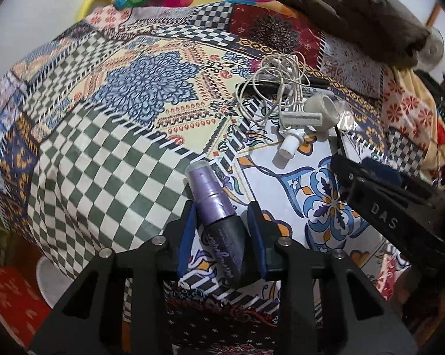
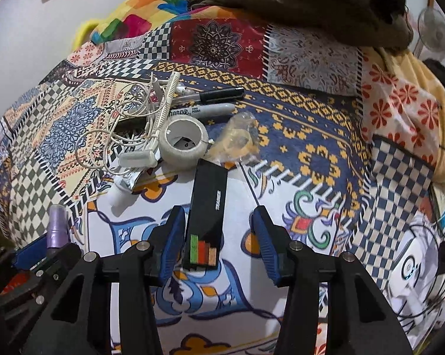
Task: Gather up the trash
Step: 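Grasp the purple-capped bottle with the left tool while the right tool grasps the black box, then carry the bottle and black box over the white bin with both tools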
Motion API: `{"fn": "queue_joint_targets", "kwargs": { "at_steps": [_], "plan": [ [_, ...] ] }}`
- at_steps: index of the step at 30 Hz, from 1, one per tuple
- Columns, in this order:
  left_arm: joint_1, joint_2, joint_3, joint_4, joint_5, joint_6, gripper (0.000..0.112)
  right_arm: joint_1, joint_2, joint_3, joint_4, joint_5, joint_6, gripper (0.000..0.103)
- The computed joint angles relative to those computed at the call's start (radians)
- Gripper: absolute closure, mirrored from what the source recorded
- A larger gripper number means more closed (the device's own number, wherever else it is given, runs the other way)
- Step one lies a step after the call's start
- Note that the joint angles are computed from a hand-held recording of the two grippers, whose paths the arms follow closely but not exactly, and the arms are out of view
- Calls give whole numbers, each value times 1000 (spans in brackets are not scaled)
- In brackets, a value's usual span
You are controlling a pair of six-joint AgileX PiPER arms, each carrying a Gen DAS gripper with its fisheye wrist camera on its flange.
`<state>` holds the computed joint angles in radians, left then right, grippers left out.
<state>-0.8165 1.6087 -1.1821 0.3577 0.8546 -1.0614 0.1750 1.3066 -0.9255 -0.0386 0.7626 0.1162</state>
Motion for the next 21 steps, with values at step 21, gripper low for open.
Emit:
{"fn": "queue_joint_targets", "kwargs": {
  "at_steps": [21],
  "plan": [
    [89,-187,49,-119,-40,209,87,-81,-139,-27,169,134,-93,84]
  ]
}}
